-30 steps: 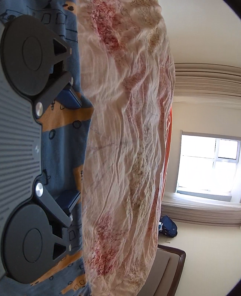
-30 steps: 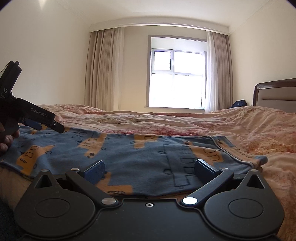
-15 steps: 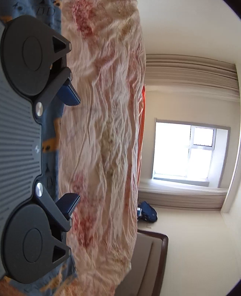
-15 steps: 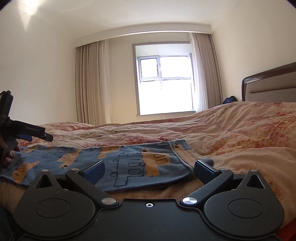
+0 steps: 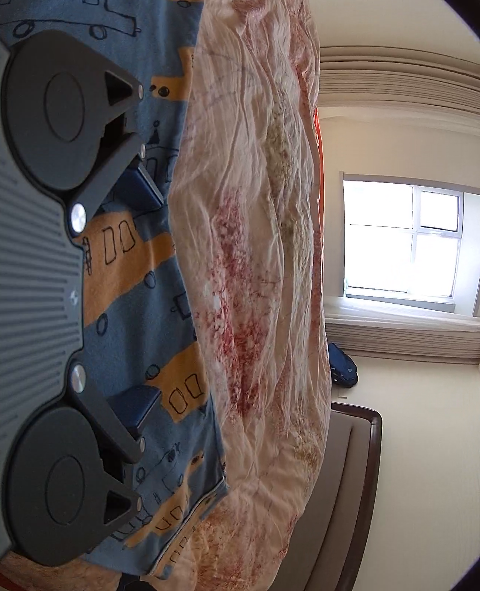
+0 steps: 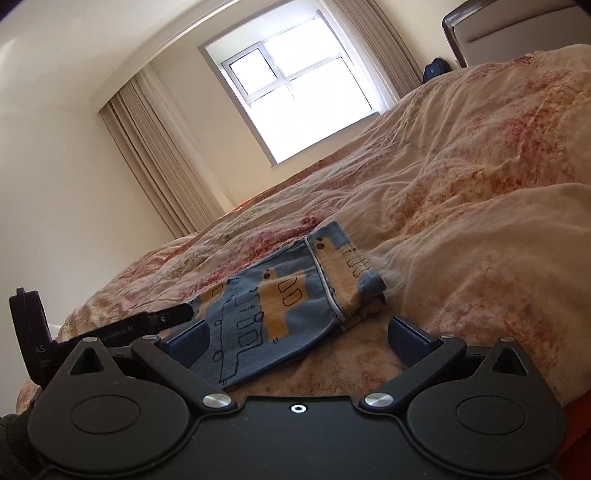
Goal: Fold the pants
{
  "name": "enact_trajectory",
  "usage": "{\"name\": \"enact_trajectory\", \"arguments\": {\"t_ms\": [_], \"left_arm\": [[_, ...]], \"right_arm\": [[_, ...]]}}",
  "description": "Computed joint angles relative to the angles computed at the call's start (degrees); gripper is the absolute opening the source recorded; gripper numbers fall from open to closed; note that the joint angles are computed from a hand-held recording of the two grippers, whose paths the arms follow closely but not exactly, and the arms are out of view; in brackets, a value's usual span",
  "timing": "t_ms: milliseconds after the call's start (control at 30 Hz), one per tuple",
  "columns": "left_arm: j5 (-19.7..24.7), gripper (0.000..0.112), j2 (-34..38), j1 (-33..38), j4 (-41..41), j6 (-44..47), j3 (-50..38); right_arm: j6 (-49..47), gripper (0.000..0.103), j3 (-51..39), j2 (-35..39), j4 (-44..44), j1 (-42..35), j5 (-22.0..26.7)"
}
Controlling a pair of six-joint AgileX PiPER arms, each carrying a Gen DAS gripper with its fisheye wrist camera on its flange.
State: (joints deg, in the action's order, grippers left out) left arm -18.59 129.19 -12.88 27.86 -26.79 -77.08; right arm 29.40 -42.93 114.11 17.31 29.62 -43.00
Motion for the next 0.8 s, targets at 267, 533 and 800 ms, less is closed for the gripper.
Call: {"name": "enact_trajectory", "arguments": {"t_ms": [267, 533, 800], "left_arm": [[-2.2, 0.102, 0.6, 0.4, -1.6, 1.9, 0.7], [-3.5, 0.102, 0.6, 0.2, -4.0, 4.3, 1.4], [-4.7, 0.102, 0.8, 0.6, -2.7, 3.0, 1.7]], "right_arm": [[-1.2, 0.103, -3.0, 2.1, 2.7, 0.6, 0.3], [-8.3, 0.077, -5.9, 4.9, 19.8, 5.1, -2.9], [-5.6, 0.05, -4.8, 4.7, 26.9, 7.6, -4.9]]}}
